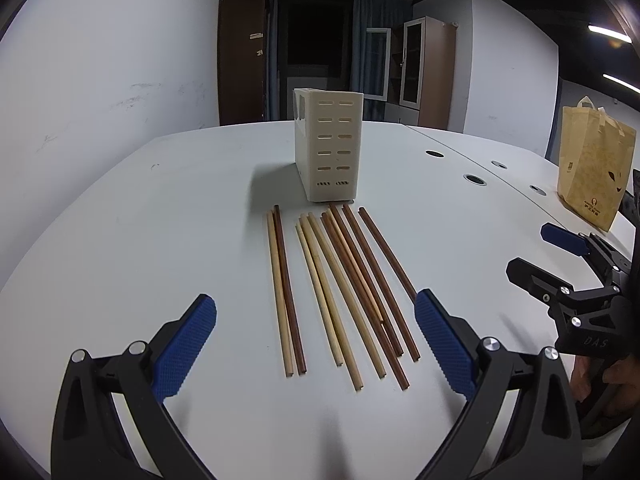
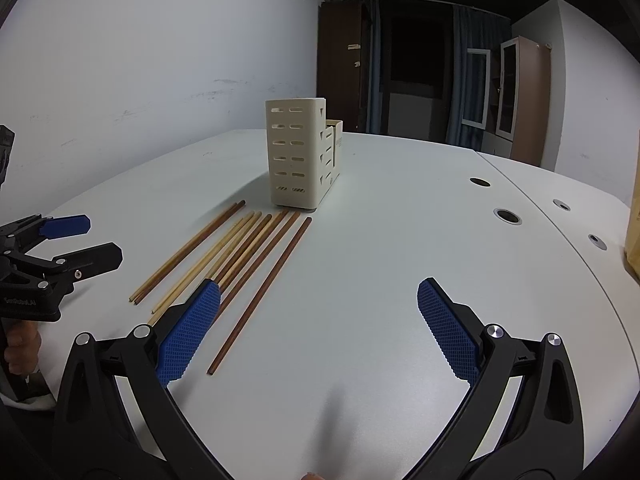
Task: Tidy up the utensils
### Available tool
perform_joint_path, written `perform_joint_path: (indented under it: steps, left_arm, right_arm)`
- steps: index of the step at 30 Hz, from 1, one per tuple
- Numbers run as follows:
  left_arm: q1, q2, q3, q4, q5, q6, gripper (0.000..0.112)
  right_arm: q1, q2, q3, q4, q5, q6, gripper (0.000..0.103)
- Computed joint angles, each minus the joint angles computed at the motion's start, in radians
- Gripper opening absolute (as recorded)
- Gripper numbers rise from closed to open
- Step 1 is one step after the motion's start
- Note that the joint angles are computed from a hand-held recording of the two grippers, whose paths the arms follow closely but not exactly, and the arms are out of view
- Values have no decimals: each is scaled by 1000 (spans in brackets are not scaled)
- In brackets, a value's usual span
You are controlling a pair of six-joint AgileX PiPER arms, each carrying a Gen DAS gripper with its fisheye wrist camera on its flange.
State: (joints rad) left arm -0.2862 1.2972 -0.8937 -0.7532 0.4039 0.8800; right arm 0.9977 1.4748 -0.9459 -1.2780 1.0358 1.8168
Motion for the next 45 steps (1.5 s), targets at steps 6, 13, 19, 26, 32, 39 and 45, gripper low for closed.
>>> perform_joint_path:
  steps: [6,13,19,26,32,39,45]
  left_arm:
    - [-9,-1,-1,25,-5,-21,98]
    - [-18,6,-7,69,-14,-71,98]
    - [-29,51,-66,185,-10,-191,98]
    - [-25,147,-192,312,14,-317,98]
    - [-15,235,-315,409,76,-403,98]
    - [-8,351,-461,484,165,-449,98]
    - [6,475,-635,502,282,-469,98]
  right_arm:
    - [-1,7,-6,2,2,-2,95]
    - [-13,10,-16,12,-9,-21,95]
    - [-73,13,-30,35,-74,-29,95]
    - [-203,37,-117,140,-203,-166,95]
    - [-303,86,-236,321,-267,-363,95]
    - [-368,168,-365,479,-258,-572,95]
    - [-435,228,-457,629,-264,-735,95]
